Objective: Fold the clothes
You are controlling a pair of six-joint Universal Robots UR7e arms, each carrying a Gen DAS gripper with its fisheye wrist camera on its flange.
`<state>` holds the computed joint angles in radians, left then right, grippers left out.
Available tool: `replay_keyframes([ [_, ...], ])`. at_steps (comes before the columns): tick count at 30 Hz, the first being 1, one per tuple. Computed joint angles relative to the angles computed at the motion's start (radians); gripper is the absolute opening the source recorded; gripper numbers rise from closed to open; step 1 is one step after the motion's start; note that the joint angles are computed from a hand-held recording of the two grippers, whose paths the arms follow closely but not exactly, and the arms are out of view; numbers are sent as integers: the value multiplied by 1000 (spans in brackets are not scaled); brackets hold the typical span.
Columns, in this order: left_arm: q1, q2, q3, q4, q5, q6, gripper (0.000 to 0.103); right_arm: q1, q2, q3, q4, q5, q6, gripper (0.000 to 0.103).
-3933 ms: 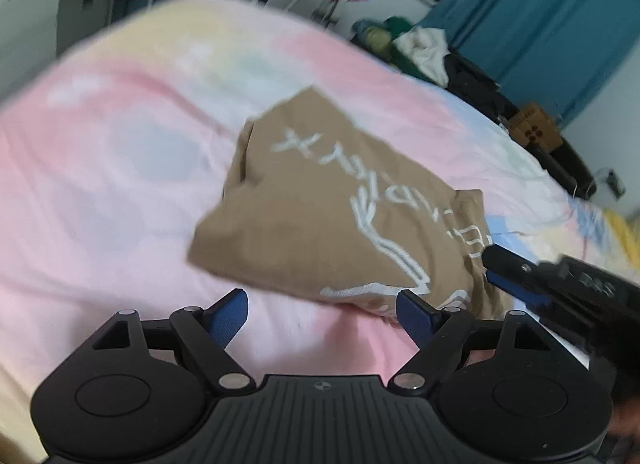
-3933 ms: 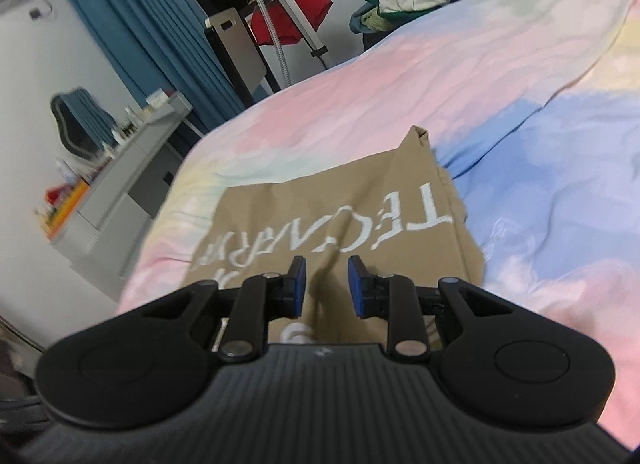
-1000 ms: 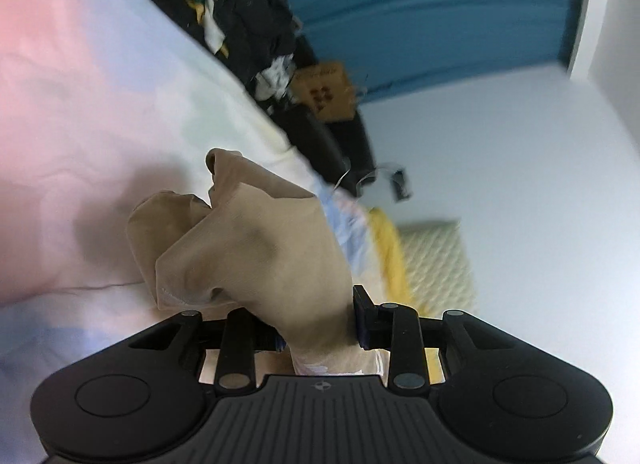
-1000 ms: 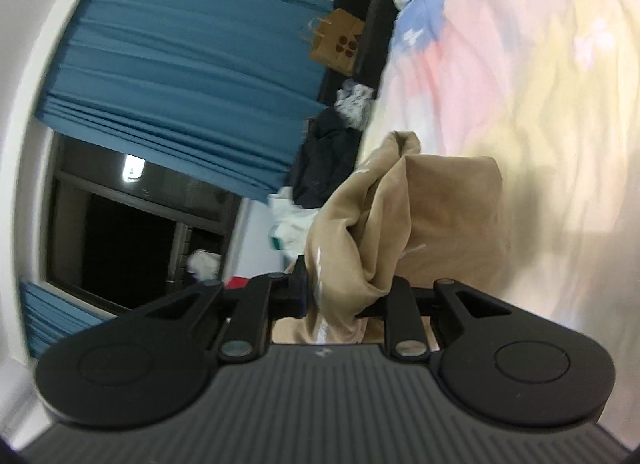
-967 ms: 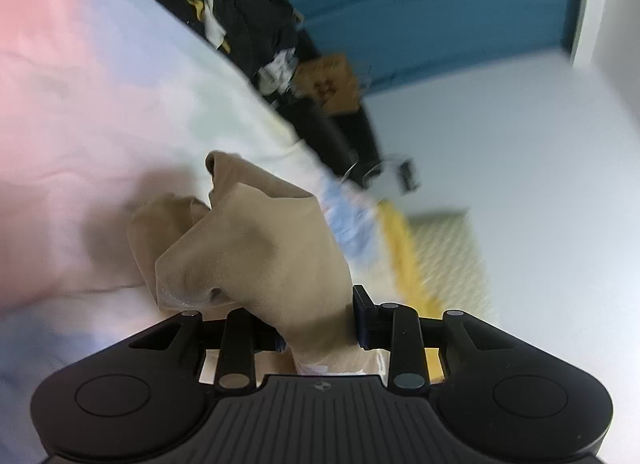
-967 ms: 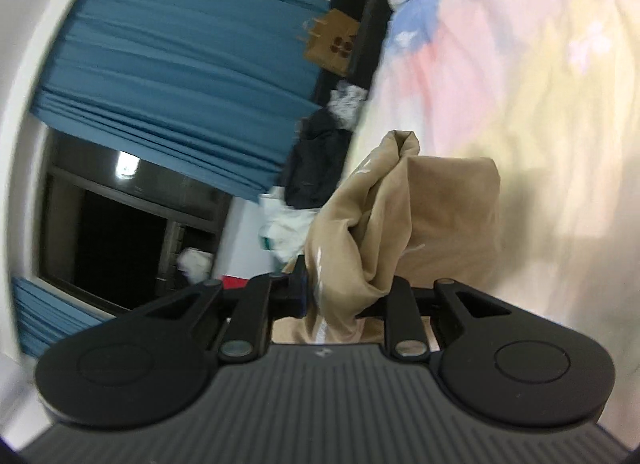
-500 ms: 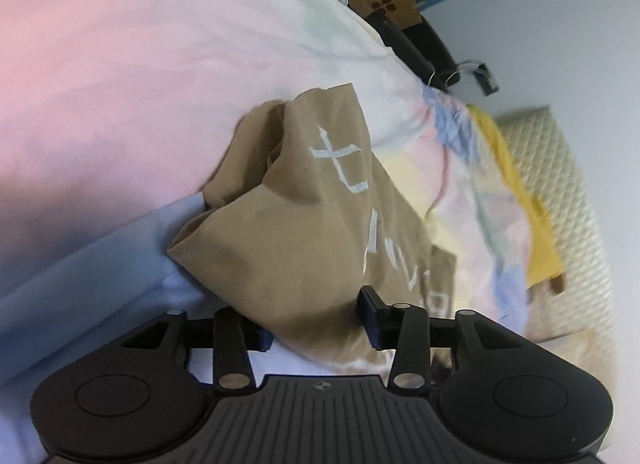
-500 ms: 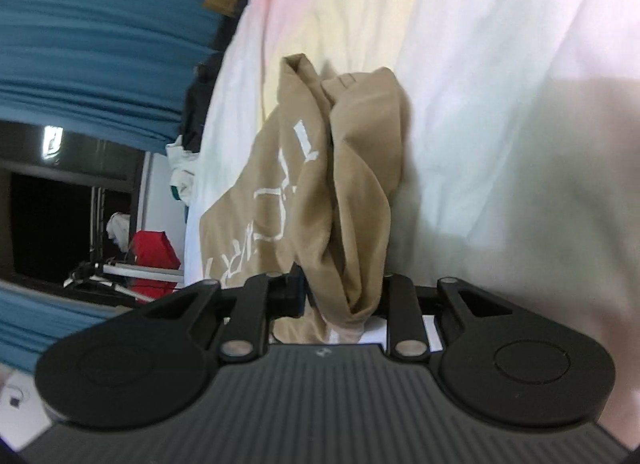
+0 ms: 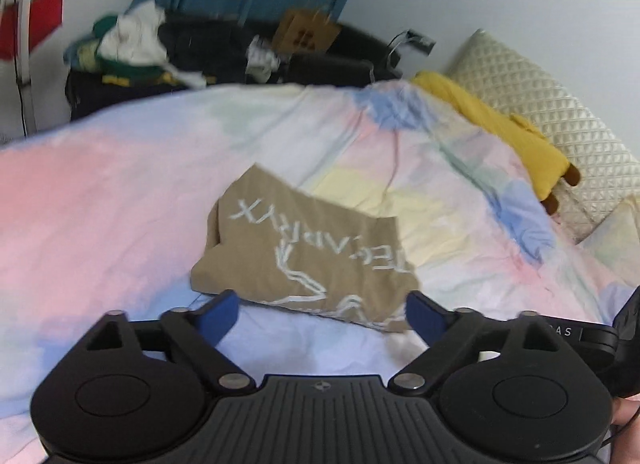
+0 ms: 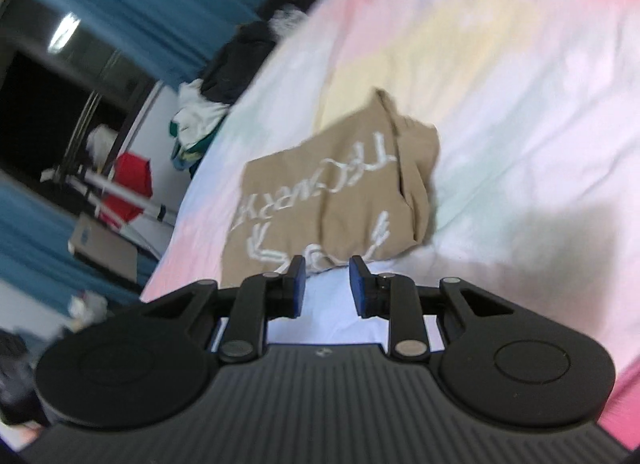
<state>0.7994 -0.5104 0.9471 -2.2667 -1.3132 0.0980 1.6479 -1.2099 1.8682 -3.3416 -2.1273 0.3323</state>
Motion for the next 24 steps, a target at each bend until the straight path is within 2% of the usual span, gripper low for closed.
replay_keyframes([
  [1,-16,-36,51,-36,16,15,101,29,2,-1,-11,-41,-33,51],
  [3,-48,-102,145,-105,47,51,102,76,6,10,-72,-89,-104,76],
  [4,-61,-129,186,-137,60,73,102,98,9,15,-109,-103,-147,79],
  [8,-102,-247,362,-270,96,88,102,180,36,20,-208,-193,-277,80],
  [10,-117,-300,446,-327,117,83,103,212,50,48,-307,-206,-335,80],
  [14,-140,-382,602,-450,170,106,102,252,86,85,-411,-234,-437,80],
  [16,-148,-410,672,-525,194,131,102,269,125,86,-488,-258,-517,80],
  [19,-151,-441,751,-610,203,177,102,284,181,85,-601,-277,-609,80],
  [24,-133,-454,811,-703,214,210,102,298,261,46,-717,-293,-745,80],
])
